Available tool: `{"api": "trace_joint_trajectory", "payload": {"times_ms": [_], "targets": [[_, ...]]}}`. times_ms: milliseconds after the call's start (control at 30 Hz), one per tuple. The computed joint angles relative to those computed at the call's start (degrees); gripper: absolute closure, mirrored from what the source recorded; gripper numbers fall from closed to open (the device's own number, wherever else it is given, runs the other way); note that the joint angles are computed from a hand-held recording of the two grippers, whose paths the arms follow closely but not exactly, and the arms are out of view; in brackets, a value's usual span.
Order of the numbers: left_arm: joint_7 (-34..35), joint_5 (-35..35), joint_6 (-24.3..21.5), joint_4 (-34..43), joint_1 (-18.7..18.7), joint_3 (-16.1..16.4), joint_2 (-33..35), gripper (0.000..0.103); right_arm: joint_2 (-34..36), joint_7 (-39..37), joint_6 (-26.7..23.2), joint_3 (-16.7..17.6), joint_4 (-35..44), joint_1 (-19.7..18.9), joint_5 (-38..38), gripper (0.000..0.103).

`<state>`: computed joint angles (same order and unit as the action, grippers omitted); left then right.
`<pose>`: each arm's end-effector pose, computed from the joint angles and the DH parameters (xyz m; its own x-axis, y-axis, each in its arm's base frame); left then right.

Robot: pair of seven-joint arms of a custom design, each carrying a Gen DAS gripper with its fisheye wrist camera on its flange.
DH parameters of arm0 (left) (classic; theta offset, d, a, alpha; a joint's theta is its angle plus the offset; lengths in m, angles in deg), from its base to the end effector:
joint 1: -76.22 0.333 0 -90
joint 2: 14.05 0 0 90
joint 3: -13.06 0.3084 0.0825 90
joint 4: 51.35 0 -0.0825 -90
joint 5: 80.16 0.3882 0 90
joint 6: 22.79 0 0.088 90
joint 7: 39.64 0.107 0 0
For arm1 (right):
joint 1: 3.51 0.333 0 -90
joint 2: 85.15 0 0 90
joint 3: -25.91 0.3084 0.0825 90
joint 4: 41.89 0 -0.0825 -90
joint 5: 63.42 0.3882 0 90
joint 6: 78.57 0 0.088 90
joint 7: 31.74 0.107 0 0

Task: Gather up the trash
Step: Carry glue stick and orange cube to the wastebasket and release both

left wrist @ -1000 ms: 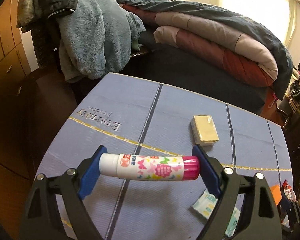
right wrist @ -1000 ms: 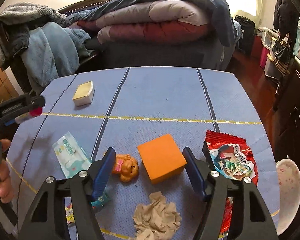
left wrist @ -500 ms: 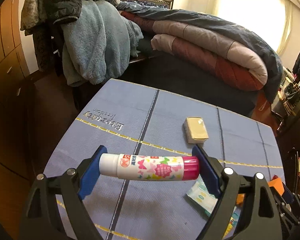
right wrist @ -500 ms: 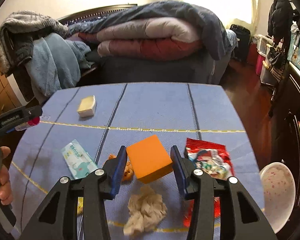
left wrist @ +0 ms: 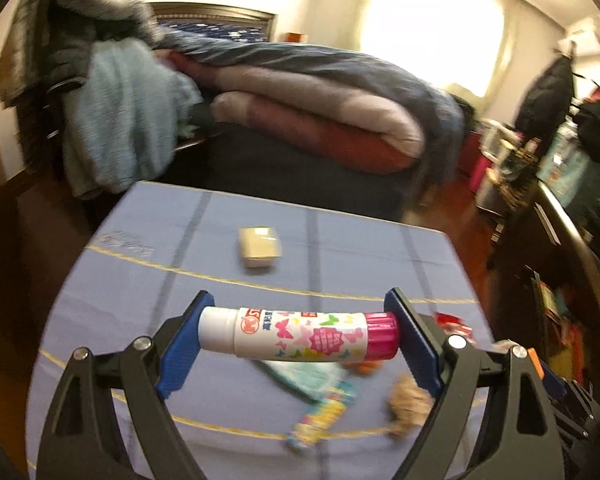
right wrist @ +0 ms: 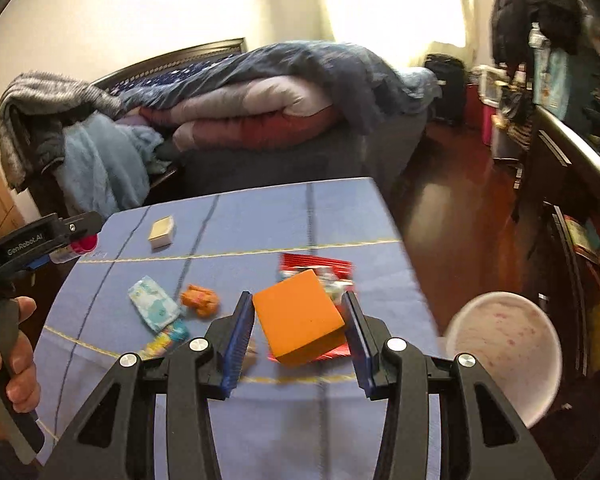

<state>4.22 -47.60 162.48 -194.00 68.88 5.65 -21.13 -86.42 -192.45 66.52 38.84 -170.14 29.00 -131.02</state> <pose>0.4721 -0.1794 0.4156 -0.1312 -0.9721 0.1943 -0.6844 -0.0530 -0.7272 0.3773 0.3979 0.3954 -0.1356 -0.9791 -0.1513 -0.6512 0.2031 -0.7312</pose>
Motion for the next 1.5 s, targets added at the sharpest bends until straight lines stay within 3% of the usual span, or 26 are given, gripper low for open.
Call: {"api": "trace_joint_trajectory", "payload": {"times_ms": [167, 333, 400, 467, 567, 700, 967, 1200, 1500], "targets": [[5.14, -3.82, 0.98, 0.71, -10.23, 4.00, 0.52, 0.017, -7.29, 2.72, -1.67, 0.54, -7.71, -0.89, 1.67, 0.058], [2.45, 1.09, 0.98, 4.19, -6.40, -5.30, 3.10, 0.017, -14.79, 4.66, -3.60, 1.55, -15.56, -2.69, 4.64, 0.058], [0.46, 4.23, 0.50, 6.01, -6.03, -7.62, 4.59, 0.017, -17.50, 5.51, -4.22, 1.97, -18.36, -3.43, 5.76, 0.058], [-1.06, 7.22, -0.38, 8.46, -7.35, -8.60, 6.68, 0.017, -20.34, 6.10, -4.84, 2.21, -21.23, -4.07, 7.18, 0.058], [-8.25, 17.04, -1.74, 12.72, -10.59, -7.71, 9.73, 0.017, -24.21, 6.58, -5.68, 2.46, -25.19, -4.86, 9.32, 0.058], [-7.82, 19.04, -2.33, 17.57, -14.34, -7.39, 14.50, 0.017, -27.96, 6.78, -6.96, 2.65, -29.13, -5.90, 11.58, 0.058], [5.13, 8.84, -6.03, 26.02, -15.47, -12.82, 24.31, 0.017, -30.22, 7.14, -6.63, 2.05, -33.66, -8.62, 12.28, 0.058], [9.20, 5.40, -9.54, 33.74, -19.88, -11.96, 31.49, 0.017, -28.33, 8.20, -4.96, 1.11, -35.24, -11.56, 10.41, 0.058], [14.67, 0.15, -15.95, 42.22, -21.89, -13.07, 38.81, 0.015, -22.32, 11.33, -1.45, -0.28, -34.49, -15.02, 5.09, 0.056]]}}
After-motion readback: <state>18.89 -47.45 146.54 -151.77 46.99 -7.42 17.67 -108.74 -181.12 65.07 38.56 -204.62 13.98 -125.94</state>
